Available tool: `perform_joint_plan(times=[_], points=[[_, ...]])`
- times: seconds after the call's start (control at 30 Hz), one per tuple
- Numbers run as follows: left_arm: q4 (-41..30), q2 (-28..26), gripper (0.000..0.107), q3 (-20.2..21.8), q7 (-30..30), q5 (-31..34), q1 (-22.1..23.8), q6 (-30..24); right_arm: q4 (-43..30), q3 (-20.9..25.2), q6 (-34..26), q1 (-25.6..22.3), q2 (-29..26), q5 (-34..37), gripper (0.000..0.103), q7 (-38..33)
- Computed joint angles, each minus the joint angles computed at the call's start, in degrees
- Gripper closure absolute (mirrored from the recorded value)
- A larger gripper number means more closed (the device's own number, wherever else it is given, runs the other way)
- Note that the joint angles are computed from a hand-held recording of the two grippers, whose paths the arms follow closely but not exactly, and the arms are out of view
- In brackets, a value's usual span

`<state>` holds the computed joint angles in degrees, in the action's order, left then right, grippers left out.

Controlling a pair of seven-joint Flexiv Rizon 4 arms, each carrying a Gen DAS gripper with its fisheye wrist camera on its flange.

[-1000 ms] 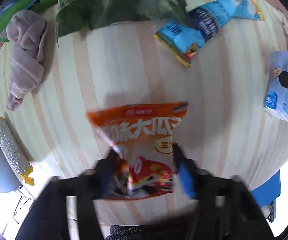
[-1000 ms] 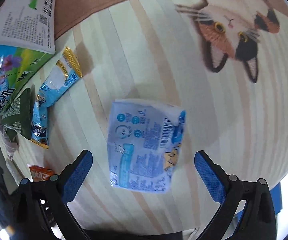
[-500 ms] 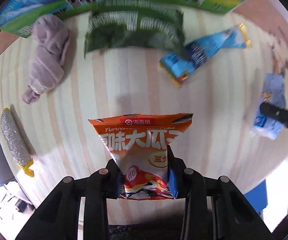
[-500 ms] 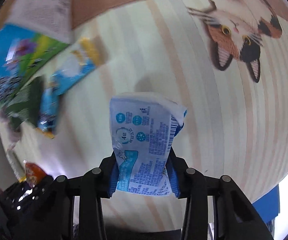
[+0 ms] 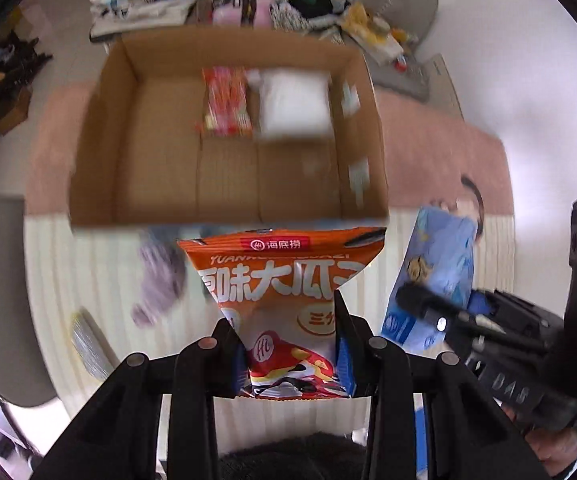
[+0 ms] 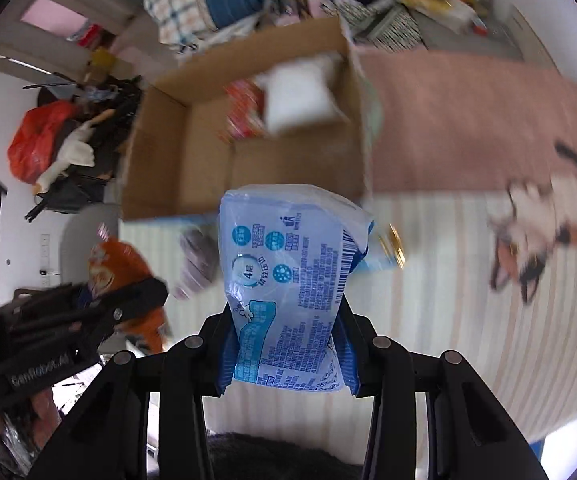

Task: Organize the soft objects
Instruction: 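Lower both held bags into the box and release them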

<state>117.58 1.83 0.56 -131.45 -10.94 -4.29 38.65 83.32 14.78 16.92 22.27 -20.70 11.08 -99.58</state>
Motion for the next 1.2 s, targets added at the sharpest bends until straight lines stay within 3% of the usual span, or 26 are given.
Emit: perform_joint_plan(times=[0.13, 0.4, 0.63, 0.83, 0.93, 1.0, 1.03, 1.07, 1.2], points=[[-4.6, -3.8, 0.075, 1.9, 5.0, -0.6, 3.5, -4.3, -7.0, 0.1, -1.9, 3.0, -5.3, -1.5, 0.06, 2.5], [-6.3, -16.8, 0.075, 2.2, 16.0, -13.0, 9.3, -4.3, -26.6, -1.8, -7.4, 11.4, -23.5, -8.7, 0.059, 8.4], [-6.7, -24.6, 0.075, 0.5, 22.2, -20.4, 11.8, -5.4, -28.7, -3.1, -8.9, 13.9, -29.1, -13.5, 0.059, 6.0], [-6.9, -26.2, 0.074, -0.1, 24.8, -22.7, 12.6, -5.9, -29.6, -3.9, -9.7, 15.0, -30.9, -16.1, 0.059, 5.1], [-6.8, -26.2, 0.074, -0.3, 25.3, -24.6, 12.8, -5.9, -30.5, -4.4, -10.3, 15.5, -31.5, -17.1, 0.054, 5.0], [-6.8, -26.3, 0.068, -0.2, 24.7, -25.9, 13.1, -5.5, -33.3, -4.1, -13.1, 15.3, -32.7, -16.5, 0.043, 5.0], [-7.0, -26.0, 0.066, 0.0, 24.3, -25.4, 13.1, -6.0, -33.8, -4.1, -13.6, 15.3, -32.7, -16.2, 0.025, 5.2], [-6.9, -25.4, 0.062, 0.3, 23.9, -24.6, 12.8, -6.0, -33.4, -4.4, -13.0, 15.5, -32.3, -16.4, 0.016, 5.5], [-6.3, -22.2, 0.036, 1.8, 22.0, -21.0, 12.0, -5.9, -33.4, -4.4, -13.0, 15.4, -30.5, -16.2, 0.016, 6.2]])
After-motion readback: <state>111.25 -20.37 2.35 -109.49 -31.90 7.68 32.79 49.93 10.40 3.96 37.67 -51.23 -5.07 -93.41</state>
